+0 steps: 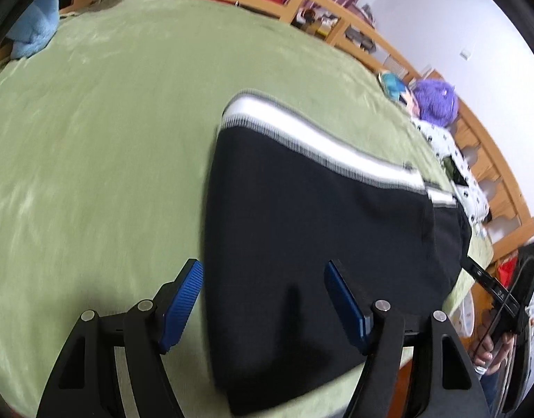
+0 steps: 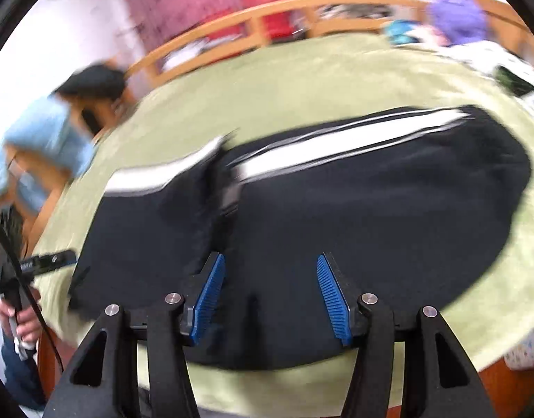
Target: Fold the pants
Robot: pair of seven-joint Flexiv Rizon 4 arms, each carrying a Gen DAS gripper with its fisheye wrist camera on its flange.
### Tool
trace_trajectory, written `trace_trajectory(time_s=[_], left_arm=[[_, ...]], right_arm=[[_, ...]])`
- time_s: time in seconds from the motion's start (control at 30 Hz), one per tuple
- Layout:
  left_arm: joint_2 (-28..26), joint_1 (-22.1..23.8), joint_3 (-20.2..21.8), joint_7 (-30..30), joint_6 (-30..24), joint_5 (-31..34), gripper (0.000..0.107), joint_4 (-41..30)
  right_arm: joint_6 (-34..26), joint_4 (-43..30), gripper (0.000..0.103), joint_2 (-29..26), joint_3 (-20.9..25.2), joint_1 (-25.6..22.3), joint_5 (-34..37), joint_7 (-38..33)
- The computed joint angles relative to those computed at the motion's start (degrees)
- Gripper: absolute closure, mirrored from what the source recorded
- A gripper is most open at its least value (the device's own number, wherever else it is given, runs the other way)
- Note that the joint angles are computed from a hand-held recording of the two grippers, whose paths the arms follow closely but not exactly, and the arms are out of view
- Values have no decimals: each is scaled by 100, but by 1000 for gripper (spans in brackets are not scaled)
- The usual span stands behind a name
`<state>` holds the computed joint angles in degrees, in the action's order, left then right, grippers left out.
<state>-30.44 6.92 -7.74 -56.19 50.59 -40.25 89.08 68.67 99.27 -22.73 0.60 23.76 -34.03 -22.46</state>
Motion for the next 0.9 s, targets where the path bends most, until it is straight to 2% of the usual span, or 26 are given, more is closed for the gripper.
trace_trajectory(time_s=[0.07,0.1,0.17,0.2,0.3,0.43,0.47,0.53,0.6,0.67,0.7,0.77,0.8,0.83,0.87,0.9], left_arm=[[-255,-64,69,-272,-18,177,36,-364],[-438,-89,108,-438,-112,288,36,-651],[-677,-83,130,-681,-296,497,36,-1018],[-801,-102,145,-797,-376,616,36,-1216],[-1000,-147,228,-999,-476,980,38,-1496],[-1228,-138,161,-1133,-684,1174,38,-1787],[-1256,-96,123,-1083,-710,1170,38,-1822],[-1360,-78,59,-1049,-818,1171,38,-2004],[-1522,-77,-37,-1122,-948,1074,39,-2251],[-1671,-140,-15,-1332,-1056,1089,42,-2494],[-1728,-169,-2,-1402,-1092,1121,47,-2598],[-1774,-184,-10,-1476,-1139,1149,54,-2694],[-1793,-201,-22,-1533,-1159,1149,63,-2746],[-1789,-195,-45,-1540,-1145,1133,73,-2739],[-1798,-187,-83,-1525,-1160,1108,78,-2763],[-1732,-102,-186,-1362,-1139,1008,90,-2657]], right_arm=[[-43,364,47,288,-478,98,-556,757],[-254,517,47,435,-662,112,-899,1204],[-803,724,46,659,-816,31,-1263,1842],[-863,837,46,730,-831,-58,-1376,2076],[-400,1305,42,895,-830,-513,-1528,2709],[260,1497,42,655,-533,-1079,-1044,2761],[582,1516,40,538,-531,-1177,-1011,2806],[1051,1542,33,385,-857,-1074,-1426,3231],[1325,1462,31,260,-1113,-1041,-1703,3471],[1766,1358,28,70,-1277,-1050,-1701,3570],[1983,1291,28,-45,-1385,-1024,-1637,3574],[2060,1132,28,-208,-1411,-1001,-1402,3429],[2026,1067,30,-256,-1413,-970,-1311,3342],[1870,963,42,-291,-1281,-1015,-1147,3159],[1611,873,60,-294,-1213,-999,-1016,3019],[1441,862,68,-260,-1307,-877,-998,2994]])
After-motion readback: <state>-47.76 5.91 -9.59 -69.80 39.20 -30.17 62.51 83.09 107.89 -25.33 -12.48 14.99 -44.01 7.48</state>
